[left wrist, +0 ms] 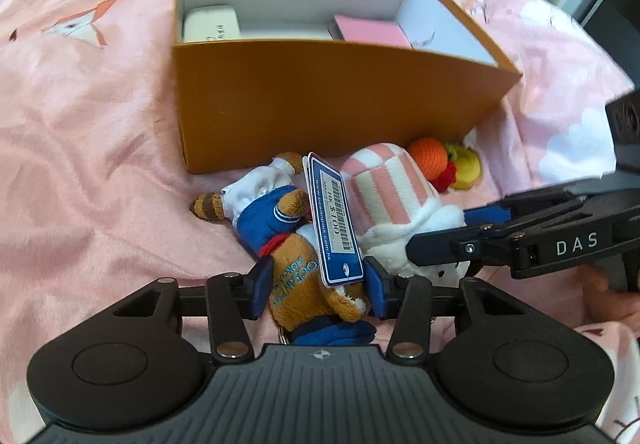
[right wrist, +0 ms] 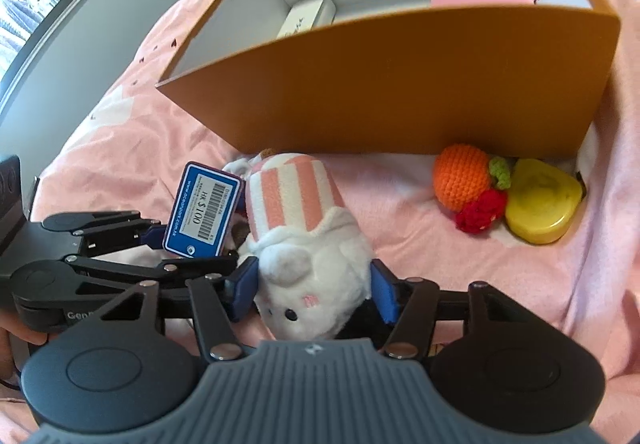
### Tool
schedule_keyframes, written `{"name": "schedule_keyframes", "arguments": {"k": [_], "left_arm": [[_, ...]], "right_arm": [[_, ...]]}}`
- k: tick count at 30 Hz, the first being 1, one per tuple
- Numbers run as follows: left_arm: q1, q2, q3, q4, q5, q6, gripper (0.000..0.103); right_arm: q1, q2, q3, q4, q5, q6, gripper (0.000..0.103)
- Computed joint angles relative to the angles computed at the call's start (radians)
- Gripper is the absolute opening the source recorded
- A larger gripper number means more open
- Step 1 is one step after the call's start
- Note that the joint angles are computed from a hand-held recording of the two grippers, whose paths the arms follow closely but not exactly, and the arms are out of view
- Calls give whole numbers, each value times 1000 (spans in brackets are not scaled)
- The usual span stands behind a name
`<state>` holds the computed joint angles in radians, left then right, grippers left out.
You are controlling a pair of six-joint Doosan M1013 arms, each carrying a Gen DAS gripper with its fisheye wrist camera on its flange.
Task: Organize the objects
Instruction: 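Lift the bunny plush with the right tool while the left lifts the bear plush, then carry both plush toys toward the orange box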
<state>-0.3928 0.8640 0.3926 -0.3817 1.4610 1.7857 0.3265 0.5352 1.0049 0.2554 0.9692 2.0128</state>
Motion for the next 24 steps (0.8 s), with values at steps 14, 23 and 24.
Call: {"name": "schedule_keyframes", "arguments": {"k": [14, 23, 24], "left_arm": [[38, -71, 88, -154, -119, -23, 53], [44, -58, -6, -257, -179, 54, 53], [43, -41, -46, -262, -176, 65, 53]], "right_arm": [[3, -58, 30, -75, -66, 117, 58], [-10, -93, -13, -134, -105, 137, 58], [-14, -90, -28, -136, -106, 136, 58]]}}
